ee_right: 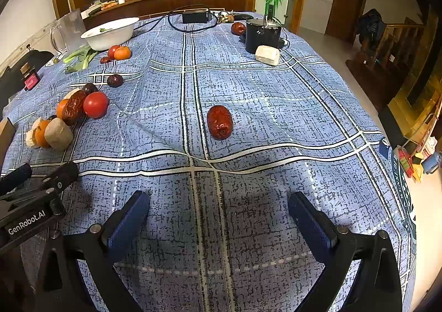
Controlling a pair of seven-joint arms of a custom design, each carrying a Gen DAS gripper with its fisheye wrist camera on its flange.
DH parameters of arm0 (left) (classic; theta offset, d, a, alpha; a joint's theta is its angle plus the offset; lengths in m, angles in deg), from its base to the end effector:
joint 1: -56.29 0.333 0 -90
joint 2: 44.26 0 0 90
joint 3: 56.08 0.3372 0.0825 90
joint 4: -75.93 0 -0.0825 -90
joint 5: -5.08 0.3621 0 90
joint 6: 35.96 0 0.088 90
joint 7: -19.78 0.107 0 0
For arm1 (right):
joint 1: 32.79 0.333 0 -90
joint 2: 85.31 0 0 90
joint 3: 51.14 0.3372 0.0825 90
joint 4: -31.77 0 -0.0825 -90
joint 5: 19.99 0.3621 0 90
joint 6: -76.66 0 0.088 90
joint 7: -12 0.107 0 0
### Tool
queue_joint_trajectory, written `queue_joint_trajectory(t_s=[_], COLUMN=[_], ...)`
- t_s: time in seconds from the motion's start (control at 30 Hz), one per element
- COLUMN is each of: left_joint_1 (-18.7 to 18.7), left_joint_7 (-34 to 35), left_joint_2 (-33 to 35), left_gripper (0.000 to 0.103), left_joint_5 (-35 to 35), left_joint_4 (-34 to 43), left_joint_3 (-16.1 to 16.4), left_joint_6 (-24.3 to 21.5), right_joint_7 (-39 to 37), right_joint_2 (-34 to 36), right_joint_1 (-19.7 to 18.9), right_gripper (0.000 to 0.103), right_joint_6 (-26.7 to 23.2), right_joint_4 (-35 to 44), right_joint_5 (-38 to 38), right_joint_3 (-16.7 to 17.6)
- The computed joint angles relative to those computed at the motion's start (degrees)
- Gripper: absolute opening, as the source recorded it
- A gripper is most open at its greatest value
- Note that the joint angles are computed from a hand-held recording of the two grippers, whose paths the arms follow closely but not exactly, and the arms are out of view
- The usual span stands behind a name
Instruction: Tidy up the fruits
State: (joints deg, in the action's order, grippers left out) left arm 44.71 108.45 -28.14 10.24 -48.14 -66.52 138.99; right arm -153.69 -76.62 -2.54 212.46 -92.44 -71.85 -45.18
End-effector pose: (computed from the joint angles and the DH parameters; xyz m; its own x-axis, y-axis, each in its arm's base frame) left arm 0.5569 -0.2261 0.3737 -0.4143 -0.9101 0.0056 -0.7460 0.3360 -0.5750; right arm 0.4500 0.3167 0.3689 -0.5101 -0.8601 -0.0037 -0.6971 0.4160 -0.5840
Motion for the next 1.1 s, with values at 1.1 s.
queue_joint_trajectory(t_s=[1.1], left_joint_1=[5.89], left_joint_7=[13.59], left_joint_2=[-8.61], left_gripper=[0.090], left_joint_5=[-19.70], left_joint_4=[-0.93], left_joint_3=[-4.35], left_joint_6=[-16.51], right_joint_7=[-7.62], right_joint_2=[-0.74], right_joint_1=[-1.33], right_gripper=[0.102], right_joint_6=[2.57], right_joint_4=[-0.49], right_joint_5=[6.22], right_joint_3=[0.22])
